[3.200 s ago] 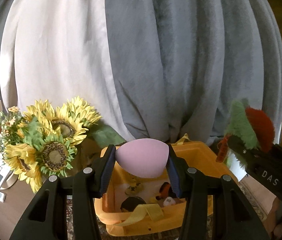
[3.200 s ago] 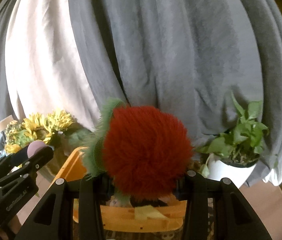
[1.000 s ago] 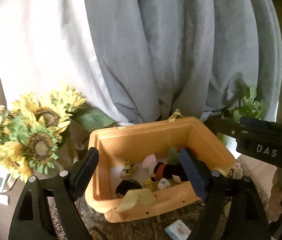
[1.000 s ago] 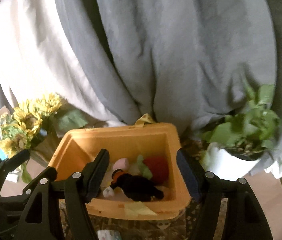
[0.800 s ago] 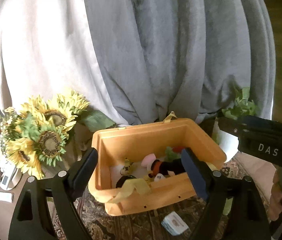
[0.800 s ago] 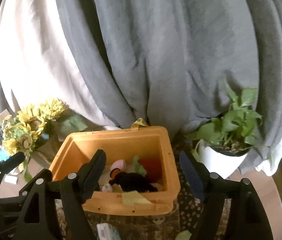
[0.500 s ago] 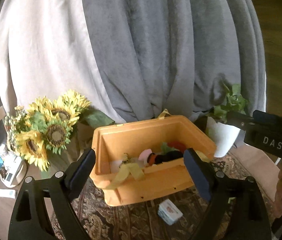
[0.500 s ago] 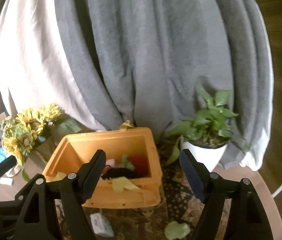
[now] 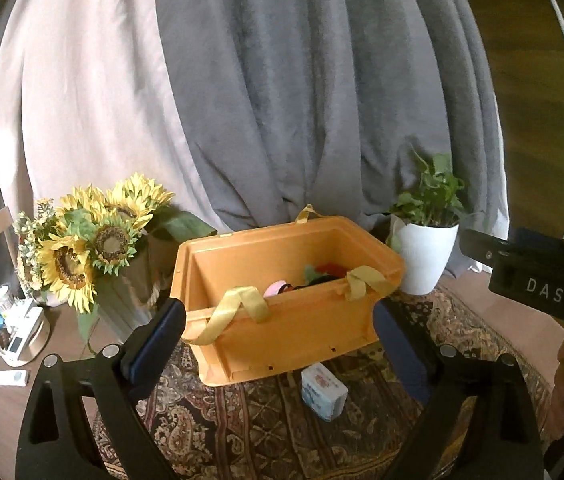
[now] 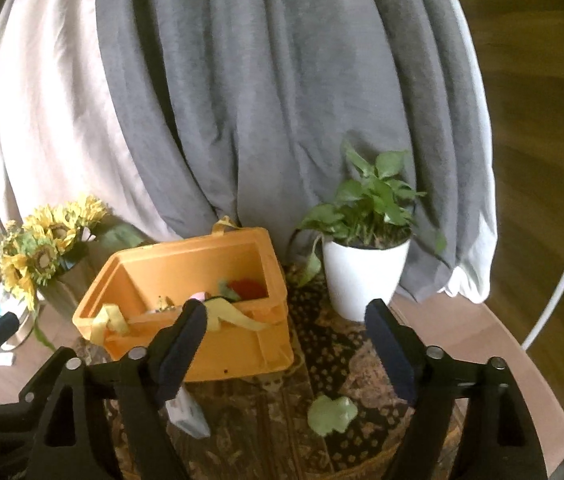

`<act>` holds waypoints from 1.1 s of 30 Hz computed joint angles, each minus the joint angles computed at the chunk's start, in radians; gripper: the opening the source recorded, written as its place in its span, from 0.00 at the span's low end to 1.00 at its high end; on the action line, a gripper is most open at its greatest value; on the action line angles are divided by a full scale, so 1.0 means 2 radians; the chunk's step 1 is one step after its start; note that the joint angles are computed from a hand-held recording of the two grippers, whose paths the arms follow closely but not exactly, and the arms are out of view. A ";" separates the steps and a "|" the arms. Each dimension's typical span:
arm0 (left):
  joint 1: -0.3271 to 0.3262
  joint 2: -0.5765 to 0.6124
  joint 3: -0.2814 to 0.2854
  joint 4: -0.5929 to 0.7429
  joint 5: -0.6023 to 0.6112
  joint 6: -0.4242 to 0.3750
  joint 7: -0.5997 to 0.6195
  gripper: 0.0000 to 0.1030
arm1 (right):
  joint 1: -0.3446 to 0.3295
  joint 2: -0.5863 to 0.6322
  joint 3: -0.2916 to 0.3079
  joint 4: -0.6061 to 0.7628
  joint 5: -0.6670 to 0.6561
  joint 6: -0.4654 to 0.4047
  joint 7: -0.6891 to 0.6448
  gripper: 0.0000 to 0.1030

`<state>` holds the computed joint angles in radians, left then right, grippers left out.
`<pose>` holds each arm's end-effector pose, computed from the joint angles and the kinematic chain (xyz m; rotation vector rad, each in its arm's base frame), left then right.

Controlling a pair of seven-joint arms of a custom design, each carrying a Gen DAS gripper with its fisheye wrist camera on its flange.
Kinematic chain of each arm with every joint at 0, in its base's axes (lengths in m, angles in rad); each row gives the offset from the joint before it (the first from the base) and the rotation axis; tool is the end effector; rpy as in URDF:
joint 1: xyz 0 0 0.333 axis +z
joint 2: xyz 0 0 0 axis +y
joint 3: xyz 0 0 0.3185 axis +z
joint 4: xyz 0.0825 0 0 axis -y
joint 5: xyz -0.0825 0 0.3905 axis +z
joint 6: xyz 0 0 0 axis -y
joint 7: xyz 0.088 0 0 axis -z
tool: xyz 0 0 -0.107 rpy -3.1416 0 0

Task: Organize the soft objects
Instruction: 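Withdraw both tools from the crate toward the tissue pack and green frog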

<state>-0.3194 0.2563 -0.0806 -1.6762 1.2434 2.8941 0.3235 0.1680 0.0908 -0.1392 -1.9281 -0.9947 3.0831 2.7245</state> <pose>0.6058 -0.3105 0.5342 -1.3522 1.6926 -1.0139 0.6164 0.0892 0.5391 -1.4184 1.6532 -0.8950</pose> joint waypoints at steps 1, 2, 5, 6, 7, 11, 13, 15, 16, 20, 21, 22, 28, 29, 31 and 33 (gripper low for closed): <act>0.000 -0.002 0.001 -0.004 0.005 0.004 -0.004 0.94 | 0.003 -0.004 -0.004 -0.004 -0.017 0.000 0.019 0.81; 0.000 -0.004 0.001 -0.009 0.010 0.009 -0.005 0.94 | 0.003 -0.008 -0.005 -0.009 -0.034 0.000 0.038 0.81; 0.004 -0.007 -0.002 -0.020 0.009 0.017 0.002 0.94 | -0.004 -0.017 0.003 -0.022 -0.060 -0.008 0.070 0.81; 0.005 -0.007 -0.002 -0.022 0.008 0.020 0.004 0.94 | -0.008 -0.019 0.007 -0.026 -0.063 -0.010 0.075 0.81; 0.006 -0.007 -0.004 -0.025 0.003 0.023 0.011 0.94 | -0.012 -0.021 0.011 -0.031 -0.066 -0.013 0.079 0.81; 0.010 -0.004 -0.006 -0.033 -0.020 0.032 0.040 0.94 | -0.022 -0.026 0.026 -0.045 -0.055 -0.023 0.076 0.81; 0.009 -0.002 -0.005 -0.037 -0.027 0.037 0.053 0.94 | -0.025 -0.025 0.031 -0.051 -0.047 -0.028 0.073 0.81; 0.009 0.002 -0.004 -0.038 -0.035 0.041 0.070 0.94 | -0.026 -0.025 0.034 -0.056 -0.043 -0.034 0.071 0.81; 0.008 0.004 -0.003 -0.038 -0.037 0.044 0.076 0.94 | -0.026 -0.024 0.035 -0.058 -0.041 -0.036 0.071 0.81; 0.003 0.015 0.003 -0.034 -0.041 0.049 0.103 0.94 | -0.025 -0.020 0.036 -0.065 -0.027 -0.041 0.060 0.81; 0.001 0.019 0.005 -0.031 -0.041 0.050 0.109 0.94 | -0.024 -0.019 0.035 -0.066 -0.027 -0.043 0.061 0.81; 0.000 0.022 0.007 -0.029 -0.042 0.052 0.114 0.94 | -0.023 -0.017 0.035 -0.065 -0.028 -0.047 0.061 0.81; 0.010 0.051 -0.005 -0.018 -0.120 0.059 0.211 0.94 | -0.014 -0.001 0.030 -0.061 -0.018 -0.061 0.059 0.81; 0.013 0.058 -0.009 -0.014 -0.140 0.060 0.233 0.94 | -0.013 0.002 0.029 -0.061 -0.009 -0.063 0.053 0.81; 0.020 0.066 -0.018 -0.012 -0.175 0.060 0.272 0.94 | -0.009 0.010 0.026 -0.058 0.010 -0.066 0.039 0.81; 0.025 0.076 -0.027 -0.007 -0.207 0.059 0.312 0.94 | -0.005 0.017 0.022 -0.055 0.027 -0.070 0.027 0.81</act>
<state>-0.2692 0.4090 -0.1355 -1.6904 0.8289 3.0126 0.9469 0.1583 0.1251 -0.0960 -2.0383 -0.9408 2.9440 2.7786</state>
